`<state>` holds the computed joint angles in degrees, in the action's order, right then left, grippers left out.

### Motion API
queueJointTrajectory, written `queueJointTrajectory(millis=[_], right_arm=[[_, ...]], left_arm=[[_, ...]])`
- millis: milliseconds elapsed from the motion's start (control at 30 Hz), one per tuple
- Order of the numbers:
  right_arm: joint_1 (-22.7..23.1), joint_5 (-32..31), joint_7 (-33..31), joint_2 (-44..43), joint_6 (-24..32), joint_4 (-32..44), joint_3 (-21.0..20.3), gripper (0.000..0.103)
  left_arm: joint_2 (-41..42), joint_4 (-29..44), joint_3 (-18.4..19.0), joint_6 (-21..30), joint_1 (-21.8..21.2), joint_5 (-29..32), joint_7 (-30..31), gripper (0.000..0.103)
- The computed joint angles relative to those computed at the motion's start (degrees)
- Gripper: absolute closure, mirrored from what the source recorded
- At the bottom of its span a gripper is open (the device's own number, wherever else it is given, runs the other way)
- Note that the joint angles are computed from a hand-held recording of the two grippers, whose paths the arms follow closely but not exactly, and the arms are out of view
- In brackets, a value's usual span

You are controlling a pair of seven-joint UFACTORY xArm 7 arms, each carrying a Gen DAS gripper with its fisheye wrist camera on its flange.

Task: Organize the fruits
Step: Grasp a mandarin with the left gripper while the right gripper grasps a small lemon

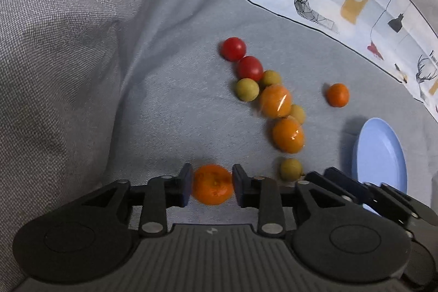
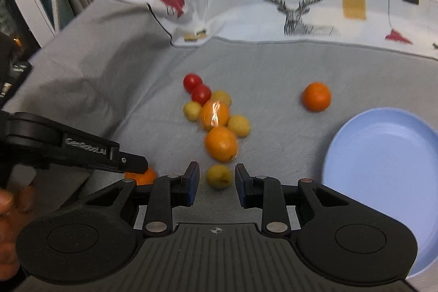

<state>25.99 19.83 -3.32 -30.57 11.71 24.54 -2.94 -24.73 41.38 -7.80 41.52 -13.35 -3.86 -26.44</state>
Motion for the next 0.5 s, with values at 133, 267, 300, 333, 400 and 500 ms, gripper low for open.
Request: queueJointTrajectory(millis=[133, 267, 300, 333, 400, 500], right_arm=[[-0.4, -0.4, 1.8, 4.2, 0.1, 1.9, 1.7, 0.064], [-1.2, -1.6, 2.8, 7.0, -1.0, 2.6, 3.7, 0.06], [-1.8, -2.2, 3.2, 7.5, -1.2, 2.8, 4.3, 0.06], [-1.9, -2.7, 3.4, 8.1, -1.3, 3.1, 4.5, 0.06], [-2.7, -3.9, 3.8, 9.0, -0.9, 3.6, 5.2, 0.062], [-5.4, -7.3, 5.9, 8.9, -0.9, 3.3, 7.4, 0.075]], left_arm=[[-0.4, -0.4, 0.5, 0.6, -0.1, -0.7, 0.3, 0.061], [-0.4, -0.5, 1.0, 0.8, -0.6, -2.1, 1.3, 0.059], [0.0, -0.3, 0.9, 0.7, -0.7, -2.2, 1.4, 0.059], [0.4, -0.1, 0.8, 0.6, -0.8, -2.3, 1.6, 0.059], [0.9, 0.1, 0.6, 0.6, -1.0, -2.6, 1.8, 0.059], [2.0, 0.8, 0.1, 0.8, -1.4, -2.5, 2.1, 0.059]])
